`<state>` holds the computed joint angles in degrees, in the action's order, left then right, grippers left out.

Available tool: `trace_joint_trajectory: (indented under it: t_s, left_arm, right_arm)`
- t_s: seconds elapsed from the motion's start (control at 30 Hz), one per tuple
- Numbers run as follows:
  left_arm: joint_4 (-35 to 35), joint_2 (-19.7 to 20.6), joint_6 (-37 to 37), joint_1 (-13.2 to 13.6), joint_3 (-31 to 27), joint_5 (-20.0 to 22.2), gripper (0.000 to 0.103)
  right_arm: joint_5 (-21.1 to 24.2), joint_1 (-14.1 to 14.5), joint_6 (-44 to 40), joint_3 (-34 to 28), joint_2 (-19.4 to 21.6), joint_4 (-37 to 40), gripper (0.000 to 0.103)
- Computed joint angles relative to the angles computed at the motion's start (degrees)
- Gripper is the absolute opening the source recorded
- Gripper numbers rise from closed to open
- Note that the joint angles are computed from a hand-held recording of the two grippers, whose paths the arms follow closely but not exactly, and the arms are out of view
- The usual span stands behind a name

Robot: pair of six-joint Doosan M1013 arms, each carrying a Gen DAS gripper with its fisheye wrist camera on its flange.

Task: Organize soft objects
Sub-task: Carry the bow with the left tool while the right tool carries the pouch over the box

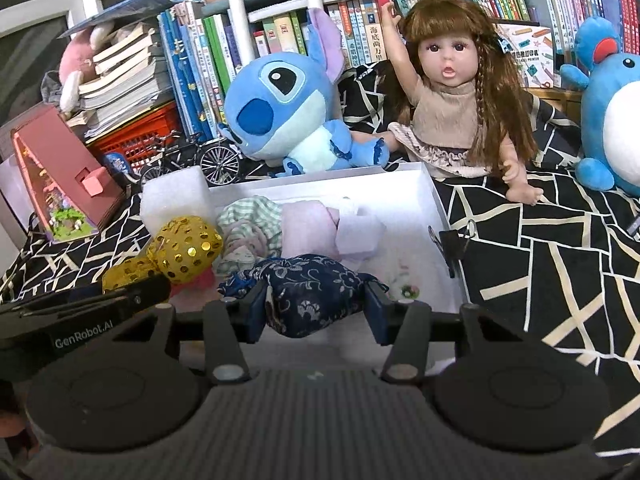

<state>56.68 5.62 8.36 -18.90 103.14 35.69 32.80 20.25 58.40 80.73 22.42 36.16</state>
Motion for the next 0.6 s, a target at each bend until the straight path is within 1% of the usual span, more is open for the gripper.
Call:
trace_joint_trajectory:
  t_s: [0.23, 0.4, 0.5, 0.6]
  left_arm:
    - [-1.2, 1.4, 1.3, 0.8, -1.1, 0.0, 0.050]
    - [-3.1, 2.6, 2.9, 1.5, -2.2, 0.5, 0.050]
    - [-4.2, 2.7, 3.2, 1.8, -2.2, -0.1, 0.051]
    - [-4.4, 2.7, 4.4, 1.7, -2.1, 0.1, 0.052]
  right_arm:
    - [0.4, 0.2, 2.5, -1.4, 1.3, -1.1, 0.054]
    - [0.4, 0.8, 4.6, -2.8, 2.2, -3.7, 0.054]
    - [0.7, 0.9, 5.3, -3.2, 2.6, -3.6, 0.053]
    - [1.1, 0.9, 4.3, -2.8, 2.6, -2.9, 0.053]
